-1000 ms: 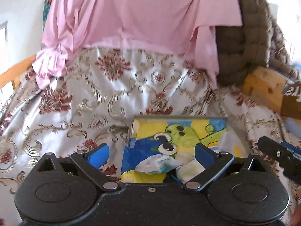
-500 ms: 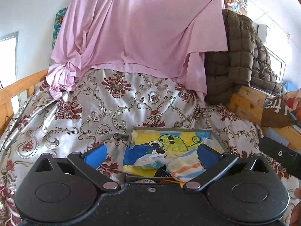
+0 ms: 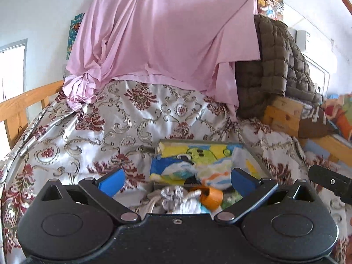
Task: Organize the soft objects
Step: 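Move both tools back toward the remaining pile of items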
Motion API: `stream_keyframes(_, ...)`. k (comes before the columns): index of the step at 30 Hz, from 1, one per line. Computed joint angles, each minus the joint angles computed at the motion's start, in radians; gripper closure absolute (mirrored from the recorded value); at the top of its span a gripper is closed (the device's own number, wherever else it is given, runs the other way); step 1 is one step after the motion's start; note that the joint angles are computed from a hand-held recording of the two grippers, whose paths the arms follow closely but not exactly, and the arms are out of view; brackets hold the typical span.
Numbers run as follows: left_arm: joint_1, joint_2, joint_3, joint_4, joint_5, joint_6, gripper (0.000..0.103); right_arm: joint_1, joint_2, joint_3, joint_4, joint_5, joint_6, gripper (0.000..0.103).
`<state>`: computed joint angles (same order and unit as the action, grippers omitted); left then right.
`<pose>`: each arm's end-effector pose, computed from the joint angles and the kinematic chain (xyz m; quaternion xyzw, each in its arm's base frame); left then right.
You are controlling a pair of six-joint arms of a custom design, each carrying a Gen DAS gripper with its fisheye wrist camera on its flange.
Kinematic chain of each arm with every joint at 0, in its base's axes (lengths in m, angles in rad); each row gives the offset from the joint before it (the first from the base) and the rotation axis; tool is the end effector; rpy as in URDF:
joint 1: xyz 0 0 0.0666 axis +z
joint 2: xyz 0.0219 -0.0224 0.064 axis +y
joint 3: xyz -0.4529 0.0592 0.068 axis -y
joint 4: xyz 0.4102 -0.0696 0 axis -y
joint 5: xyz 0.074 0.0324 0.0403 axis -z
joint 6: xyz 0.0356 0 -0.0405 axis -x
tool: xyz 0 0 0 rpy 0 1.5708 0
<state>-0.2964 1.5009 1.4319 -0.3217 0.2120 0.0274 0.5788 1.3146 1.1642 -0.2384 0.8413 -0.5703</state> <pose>0.5408 -0.1734 0.5172 0.1691 0.8109 -0.1759 0.5319 0.4072 0.2339 0.4873 0.2243 0.7590 -0.0082 0.6112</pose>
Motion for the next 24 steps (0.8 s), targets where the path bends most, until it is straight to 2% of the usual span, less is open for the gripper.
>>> stream_keyframes(6, 0.015, -0.033, -0.076, -0.007, 0.029, -0.041, 0.001, 0.04, -0.009, -0.004, -0.115, 0.028, -0.102, 0.0)
stream_keyframes(10, 0.029, -0.049, -0.12, -0.017, 0.057, -0.079, 0.001, 0.062, -0.003, 0.01, -0.231, 0.024, -0.202, 0.0)
stream_keyframes(17, 0.052, -0.056, -0.168, -0.061, 0.099, -0.141, 0.001, 0.054, 0.029, 0.054, -0.409, -0.029, -0.348, 0.0)
stream_keyframes(24, 0.051, -0.024, -0.153, -0.159, 0.095, -0.187, 0.001, 0.032, 0.07, 0.101, -0.551, -0.101, -0.422, 0.0)
